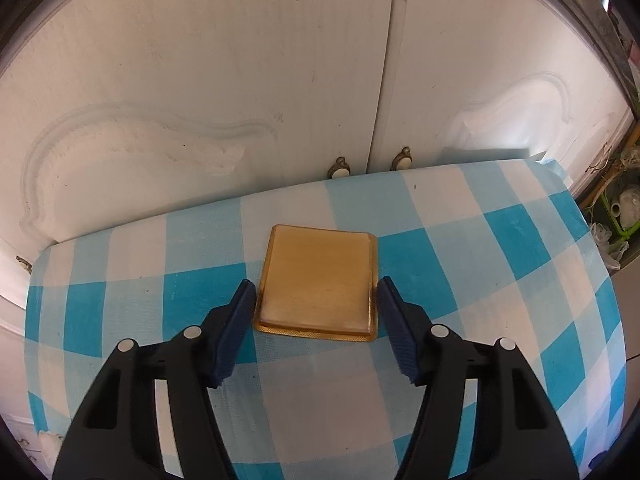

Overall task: Collect trash
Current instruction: 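Grasp the yellow sponge with the left tool while the right tool grasps the white bottle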

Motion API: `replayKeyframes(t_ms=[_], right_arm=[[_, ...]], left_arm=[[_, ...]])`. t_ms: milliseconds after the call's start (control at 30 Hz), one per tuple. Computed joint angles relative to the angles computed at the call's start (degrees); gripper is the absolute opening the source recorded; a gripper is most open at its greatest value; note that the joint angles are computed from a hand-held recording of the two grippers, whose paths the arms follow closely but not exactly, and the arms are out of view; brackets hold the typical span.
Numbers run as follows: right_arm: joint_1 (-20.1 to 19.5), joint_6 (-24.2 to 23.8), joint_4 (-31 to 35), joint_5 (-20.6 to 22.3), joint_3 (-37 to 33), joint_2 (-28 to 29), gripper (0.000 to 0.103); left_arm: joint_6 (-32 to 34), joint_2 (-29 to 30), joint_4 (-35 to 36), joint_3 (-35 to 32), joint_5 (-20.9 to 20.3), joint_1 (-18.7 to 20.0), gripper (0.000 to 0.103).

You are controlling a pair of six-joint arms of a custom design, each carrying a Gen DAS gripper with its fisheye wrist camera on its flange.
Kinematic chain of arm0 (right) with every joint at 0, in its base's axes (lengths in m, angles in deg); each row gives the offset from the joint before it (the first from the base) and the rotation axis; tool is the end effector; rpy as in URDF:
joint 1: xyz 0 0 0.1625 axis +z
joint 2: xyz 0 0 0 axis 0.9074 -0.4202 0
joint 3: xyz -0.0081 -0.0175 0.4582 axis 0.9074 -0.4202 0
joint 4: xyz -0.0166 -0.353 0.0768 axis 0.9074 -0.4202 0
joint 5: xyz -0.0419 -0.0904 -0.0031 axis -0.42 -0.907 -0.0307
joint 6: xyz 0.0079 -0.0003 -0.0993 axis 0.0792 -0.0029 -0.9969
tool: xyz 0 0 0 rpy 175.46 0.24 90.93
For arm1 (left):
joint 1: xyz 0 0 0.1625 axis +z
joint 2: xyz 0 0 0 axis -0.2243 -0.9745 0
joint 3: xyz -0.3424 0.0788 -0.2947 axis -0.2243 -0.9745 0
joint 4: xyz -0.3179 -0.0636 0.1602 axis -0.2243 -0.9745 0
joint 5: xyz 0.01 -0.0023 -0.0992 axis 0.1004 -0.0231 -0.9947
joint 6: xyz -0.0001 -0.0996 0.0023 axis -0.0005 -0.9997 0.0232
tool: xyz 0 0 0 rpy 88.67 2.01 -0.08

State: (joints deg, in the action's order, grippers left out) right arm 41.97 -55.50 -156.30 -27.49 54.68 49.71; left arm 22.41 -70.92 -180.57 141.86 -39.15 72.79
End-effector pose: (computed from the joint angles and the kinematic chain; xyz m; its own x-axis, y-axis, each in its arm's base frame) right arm 0.2337 -0.4399 0.1259 -0.9845 0.1117 0.1351 -0.0411 0.6025 -0.7971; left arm -0.2123 -0.7520 0.1185 -0.6078 0.4745 -0.6367 0.6634 0.7441 -0.0788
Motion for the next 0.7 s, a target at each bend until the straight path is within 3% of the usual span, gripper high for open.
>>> replayKeyframes(t_ms=[367, 467, 533, 600, 700], right_arm=[[1.5, -3.7, 12.8, 0.7, -3.3, 0.1, 0.094], [2.7, -5.6, 15.7, -1.8, -4.7, 1.1, 0.094], [3.3, -6.3, 17.1, -2.9, -5.4, 1.6, 0.090], [3.6, -6.5, 18.3, -3.8, -5.9, 1.9, 0.069], [4.2, -6.6, 19.9, -5.4, -6.5, 2.4, 0.065]], left_arm=[[-2.3, -2.8, -1.7, 3.2, -0.6, -0.1, 0.063], [-2.2, -4.5, -3.5, 5.7, -1.0, -0.3, 0.063], [-2.8, -6.1, -5.0, 8.2, -1.2, -0.6, 0.063], [-3.2, -7.6, -5.7, 9.8, -1.6, -0.8, 0.063], [-3.3, -9.8, -7.1, 12.4, -1.9, -1.2, 0.063]])
